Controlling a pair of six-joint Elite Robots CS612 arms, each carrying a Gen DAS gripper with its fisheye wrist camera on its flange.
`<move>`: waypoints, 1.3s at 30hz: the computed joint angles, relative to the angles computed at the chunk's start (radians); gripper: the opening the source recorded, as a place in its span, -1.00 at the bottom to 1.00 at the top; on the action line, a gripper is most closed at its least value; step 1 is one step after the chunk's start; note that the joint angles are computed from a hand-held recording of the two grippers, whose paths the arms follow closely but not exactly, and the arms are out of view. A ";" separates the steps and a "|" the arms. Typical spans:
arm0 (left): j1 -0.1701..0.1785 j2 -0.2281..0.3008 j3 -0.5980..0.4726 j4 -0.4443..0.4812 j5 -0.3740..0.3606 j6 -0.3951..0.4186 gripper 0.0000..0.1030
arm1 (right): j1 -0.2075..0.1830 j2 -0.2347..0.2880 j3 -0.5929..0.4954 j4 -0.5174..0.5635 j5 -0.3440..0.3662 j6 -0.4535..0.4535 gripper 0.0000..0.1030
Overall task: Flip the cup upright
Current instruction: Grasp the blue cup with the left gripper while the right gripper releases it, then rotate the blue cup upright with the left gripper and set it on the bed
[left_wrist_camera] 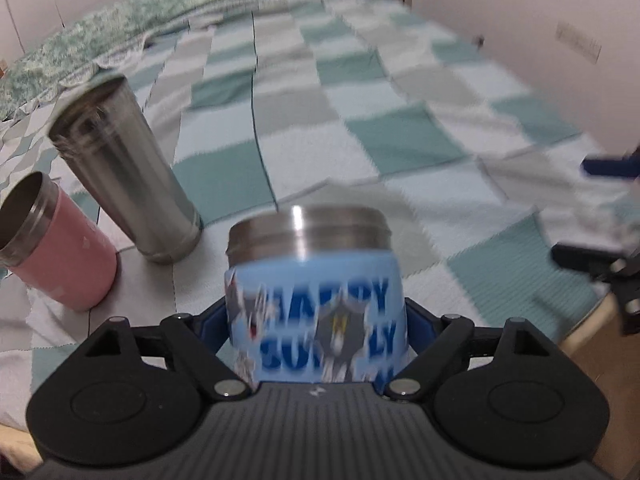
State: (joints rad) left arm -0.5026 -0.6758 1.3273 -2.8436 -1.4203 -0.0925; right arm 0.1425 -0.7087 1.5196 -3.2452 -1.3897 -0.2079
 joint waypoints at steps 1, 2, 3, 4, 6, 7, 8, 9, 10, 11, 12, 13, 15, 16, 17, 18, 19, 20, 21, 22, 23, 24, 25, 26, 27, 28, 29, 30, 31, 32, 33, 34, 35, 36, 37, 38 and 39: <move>0.001 -0.004 0.012 -0.043 -0.006 0.000 0.67 | 0.000 0.000 0.001 -0.006 0.000 0.004 1.00; 0.002 -0.005 0.020 -0.085 -0.012 -0.003 0.66 | -0.001 0.001 0.003 -0.016 0.002 0.011 1.00; 0.003 -0.004 0.025 -0.121 -0.015 -0.003 0.66 | -0.001 0.002 0.003 -0.024 0.004 0.017 1.00; 0.004 -0.001 0.026 -0.155 -0.020 -0.003 0.65 | -0.001 0.004 0.004 -0.036 0.005 0.027 1.00; 0.005 0.010 0.019 -0.214 -0.021 -0.012 0.64 | -0.001 0.010 0.007 -0.068 0.003 0.050 1.00; 0.004 0.019 0.013 -0.251 -0.015 -0.010 0.65 | 0.000 0.012 0.009 -0.088 0.002 0.063 1.00; 0.003 0.027 0.004 -0.274 -0.007 -0.009 0.65 | 0.000 0.016 0.012 -0.110 0.002 0.077 1.00; 0.002 0.039 -0.010 -0.297 0.008 -0.011 0.65 | 0.000 0.019 0.013 -0.129 0.002 0.089 1.00; 0.002 0.051 -0.028 -0.313 0.023 -0.019 0.65 | 0.000 0.022 0.014 -0.146 0.002 0.103 1.00; 0.002 0.063 -0.045 -0.324 0.031 -0.025 0.65 | 0.000 0.026 0.011 -0.158 0.001 0.116 1.00; 0.003 0.078 -0.067 -0.332 0.036 -0.031 0.65 | 0.001 0.029 0.009 -0.165 -0.001 0.127 1.00; 0.003 0.093 -0.091 -0.334 0.045 -0.042 0.65 | 0.001 0.032 0.005 -0.169 -0.001 0.137 1.00; 0.004 0.121 -0.141 -0.313 0.059 -0.053 0.65 | 0.002 0.039 -0.003 -0.177 -0.005 0.152 1.00; 0.004 0.134 -0.168 -0.292 0.065 -0.054 0.65 | 0.003 0.041 -0.006 -0.177 -0.007 0.155 1.00; 0.005 0.141 -0.181 -0.277 0.070 -0.054 0.65 | 0.003 0.043 -0.010 -0.176 -0.010 0.157 1.00; 0.004 0.151 -0.203 -0.251 0.078 -0.052 0.65 | 0.005 0.045 -0.013 -0.175 -0.013 0.157 1.00; 0.004 0.158 -0.217 -0.232 0.083 -0.048 0.65 | 0.006 0.048 -0.017 -0.175 -0.018 0.157 1.00; 0.004 0.169 -0.237 -0.204 0.089 -0.042 0.65 | 0.007 0.051 -0.021 -0.173 -0.023 0.158 1.00; 0.004 0.176 -0.250 -0.178 0.094 -0.043 0.65 | 0.007 0.054 -0.026 -0.170 -0.028 0.158 1.00; 0.006 0.187 -0.275 -0.126 0.093 -0.051 0.65 | 0.008 0.056 -0.030 -0.169 -0.032 0.159 1.00; 0.008 0.193 -0.281 -0.116 0.089 -0.058 0.65 | 0.008 0.059 -0.034 -0.165 -0.035 0.161 1.00; 0.009 0.201 -0.284 -0.148 0.089 -0.055 0.65 | 0.009 0.060 -0.036 -0.164 -0.039 0.164 1.00; 0.012 0.203 -0.289 -0.146 0.081 -0.059 0.65 | 0.009 0.061 -0.036 -0.164 -0.040 0.166 1.00; 0.015 0.201 -0.287 -0.141 0.073 -0.072 0.66 | 0.009 0.063 -0.039 -0.163 -0.043 0.169 1.00; 0.016 0.198 -0.283 -0.142 0.066 -0.082 0.73 | 0.010 0.064 -0.041 -0.163 -0.046 0.170 1.00; 0.019 0.191 -0.271 -0.157 0.054 -0.084 0.82 | 0.011 0.066 -0.044 -0.164 -0.051 0.172 1.00; 0.019 0.186 -0.258 -0.183 0.049 -0.081 1.00 | 0.013 0.067 -0.045 -0.168 -0.057 0.173 1.00; 0.019 0.179 -0.236 -0.236 0.048 -0.075 1.00 | 0.015 0.070 -0.049 -0.173 -0.064 0.175 1.00; 0.018 0.172 -0.215 -0.284 0.052 -0.066 1.00 | 0.016 0.071 -0.052 -0.176 -0.071 0.177 1.00; 0.016 0.165 -0.201 -0.307 0.057 -0.059 1.00 | 0.019 0.074 -0.056 -0.181 -0.081 0.179 1.00; 0.014 0.156 -0.187 -0.319 0.064 -0.055 1.00 | 0.022 0.077 -0.060 -0.186 -0.088 0.183 1.00; 0.012 0.146 -0.170 -0.335 0.069 -0.050 1.00 | 0.024 0.078 -0.063 -0.189 -0.093 0.187 1.00; 0.011 0.141 -0.162 -0.350 0.069 -0.042 1.00 | 0.026 0.079 -0.066 -0.193 -0.099 0.191 1.00; 0.010 0.134 -0.148 -0.371 0.071 -0.035 1.00 | 0.029 0.079 -0.067 -0.197 -0.104 0.193 1.00; 0.008 0.125 -0.131 -0.394 0.074 -0.029 1.00 | 0.031 0.079 -0.067 -0.201 -0.108 0.194 1.00; 0.007 0.119 -0.120 -0.411 0.075 -0.023 1.00 | 0.034 0.077 -0.066 -0.205 -0.115 0.195 1.00; 0.006 0.110 -0.106 -0.431 0.075 -0.018 1.00 | 0.038 0.075 -0.064 -0.210 -0.123 0.196 1.00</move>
State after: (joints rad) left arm -0.4964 -0.5654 1.2215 -3.2748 -1.3457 -0.1107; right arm 0.1805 -0.6333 1.4553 -3.4553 -1.5126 -0.0124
